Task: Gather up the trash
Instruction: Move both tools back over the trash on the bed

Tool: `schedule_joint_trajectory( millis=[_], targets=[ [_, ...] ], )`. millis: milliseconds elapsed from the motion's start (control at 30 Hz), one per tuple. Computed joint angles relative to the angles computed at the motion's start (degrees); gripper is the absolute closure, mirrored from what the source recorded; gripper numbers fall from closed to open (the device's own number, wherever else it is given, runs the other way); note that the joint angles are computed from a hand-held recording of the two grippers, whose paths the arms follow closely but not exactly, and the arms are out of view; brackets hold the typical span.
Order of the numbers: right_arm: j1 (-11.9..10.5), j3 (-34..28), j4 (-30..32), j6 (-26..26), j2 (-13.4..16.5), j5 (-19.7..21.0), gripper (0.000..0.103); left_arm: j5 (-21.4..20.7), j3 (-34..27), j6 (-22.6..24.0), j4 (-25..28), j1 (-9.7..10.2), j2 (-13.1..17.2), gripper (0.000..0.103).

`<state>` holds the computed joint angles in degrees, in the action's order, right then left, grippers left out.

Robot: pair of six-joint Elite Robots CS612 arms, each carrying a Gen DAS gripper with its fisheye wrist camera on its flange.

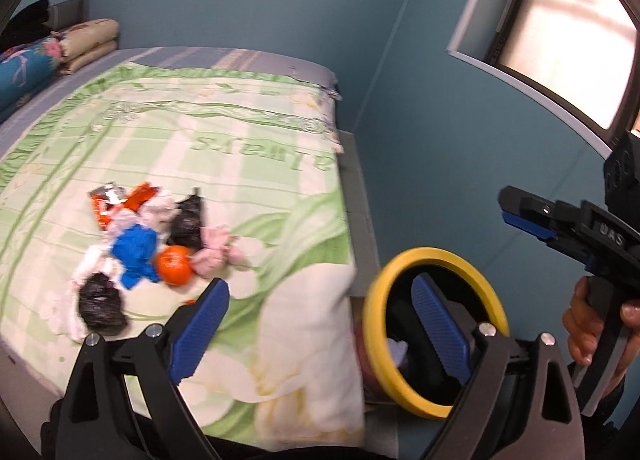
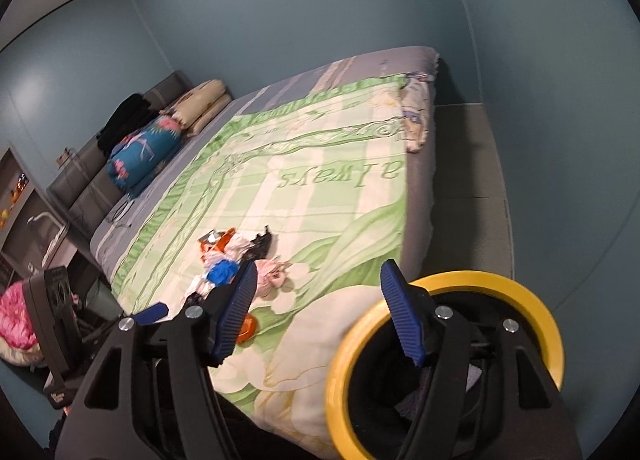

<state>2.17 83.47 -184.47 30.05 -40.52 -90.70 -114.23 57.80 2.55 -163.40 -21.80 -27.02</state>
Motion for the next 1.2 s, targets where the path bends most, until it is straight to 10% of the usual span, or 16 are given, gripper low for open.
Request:
schedule_joint_trajectory(
  millis=[767, 1200],
  targets=[
    [3.02, -15.44, 14.95, -7.41, 7.63, 8.74, 0.038, 12.83, -7.13, -5.88, 2.03, 5.55, 4.02, 0.009],
    [4.32, -24.84, 25.71, -9.69, 13.18, 11.0, 0.038, 16.88, -16.28, -8.43, 11.71, 7.81, 9.95, 0.009]
  ],
)
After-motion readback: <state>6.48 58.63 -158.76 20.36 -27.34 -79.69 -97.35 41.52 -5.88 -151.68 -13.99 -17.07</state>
